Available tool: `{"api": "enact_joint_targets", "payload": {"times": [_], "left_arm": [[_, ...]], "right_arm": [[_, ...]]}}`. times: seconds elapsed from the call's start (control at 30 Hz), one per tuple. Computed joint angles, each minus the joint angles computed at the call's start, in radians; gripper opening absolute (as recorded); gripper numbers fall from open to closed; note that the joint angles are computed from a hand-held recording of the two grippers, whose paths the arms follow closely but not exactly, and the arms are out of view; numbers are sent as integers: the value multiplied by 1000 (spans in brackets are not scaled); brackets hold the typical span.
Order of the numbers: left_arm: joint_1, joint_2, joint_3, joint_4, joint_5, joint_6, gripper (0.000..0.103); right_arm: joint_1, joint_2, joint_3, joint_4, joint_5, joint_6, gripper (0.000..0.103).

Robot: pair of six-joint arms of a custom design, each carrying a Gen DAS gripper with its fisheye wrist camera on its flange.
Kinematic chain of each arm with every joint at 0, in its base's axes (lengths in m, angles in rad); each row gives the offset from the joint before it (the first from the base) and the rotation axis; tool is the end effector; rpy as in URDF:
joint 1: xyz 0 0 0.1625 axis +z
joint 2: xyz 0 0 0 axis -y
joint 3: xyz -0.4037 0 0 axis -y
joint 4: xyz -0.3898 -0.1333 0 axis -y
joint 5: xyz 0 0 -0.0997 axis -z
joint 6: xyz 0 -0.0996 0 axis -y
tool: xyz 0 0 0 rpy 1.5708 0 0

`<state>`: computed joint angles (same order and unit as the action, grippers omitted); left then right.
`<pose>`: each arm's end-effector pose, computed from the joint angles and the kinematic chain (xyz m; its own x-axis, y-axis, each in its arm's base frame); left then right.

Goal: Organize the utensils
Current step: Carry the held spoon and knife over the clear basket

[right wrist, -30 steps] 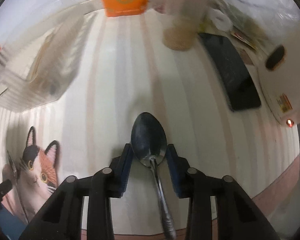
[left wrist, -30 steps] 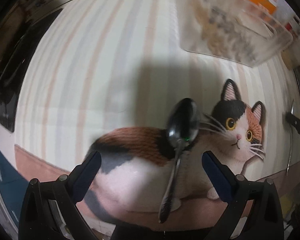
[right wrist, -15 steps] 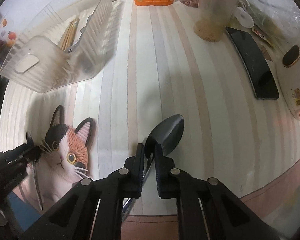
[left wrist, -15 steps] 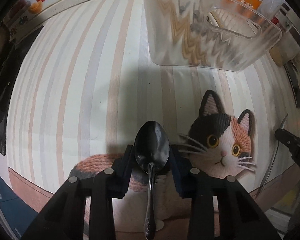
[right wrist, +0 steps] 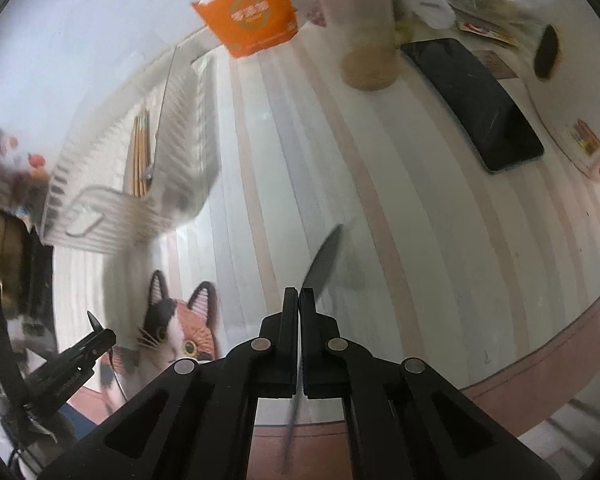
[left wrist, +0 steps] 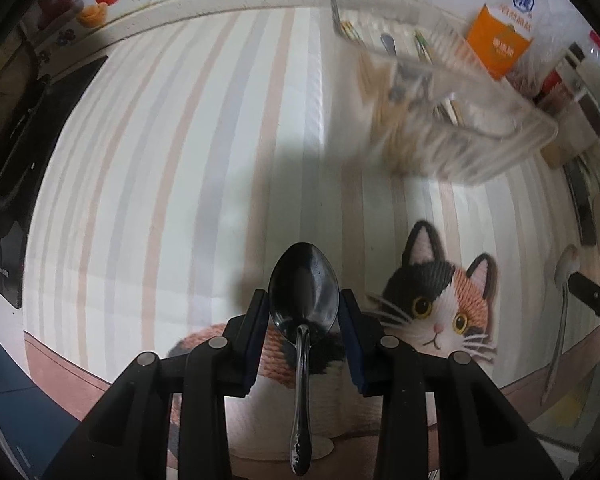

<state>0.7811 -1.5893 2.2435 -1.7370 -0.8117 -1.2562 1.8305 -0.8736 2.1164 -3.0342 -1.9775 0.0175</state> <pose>-0.1107 -0.3940 0.2184 -0.6836 -0.3616 -0.6340 -0.0737 0.8984 -0.4330 0.2197 -0.4611 0.0355 -0.9141 -0.1357 0.3821 -0.2346 0.9456 -0.2255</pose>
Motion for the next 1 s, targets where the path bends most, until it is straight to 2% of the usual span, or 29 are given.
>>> {"api": "enact_joint_targets", "payload": {"times": [0.27, 0.53, 0.77, 1.0], "left_arm": [[-49, -91, 9, 55, 16, -55, 32], [-131, -128, -87, 149, 77, -87, 32], [-142, -81, -199, 90, 135, 7, 32], [-89, 21, -307, -72, 150, 185, 32]], "right_arm": [[26, -23, -4, 1, 43, 17, 1], [86, -64, -39, 21, 123, 13, 1], [143, -54, -144, 67, 178, -4, 1], [190, 20, -324, 128, 187, -19, 1]]}}
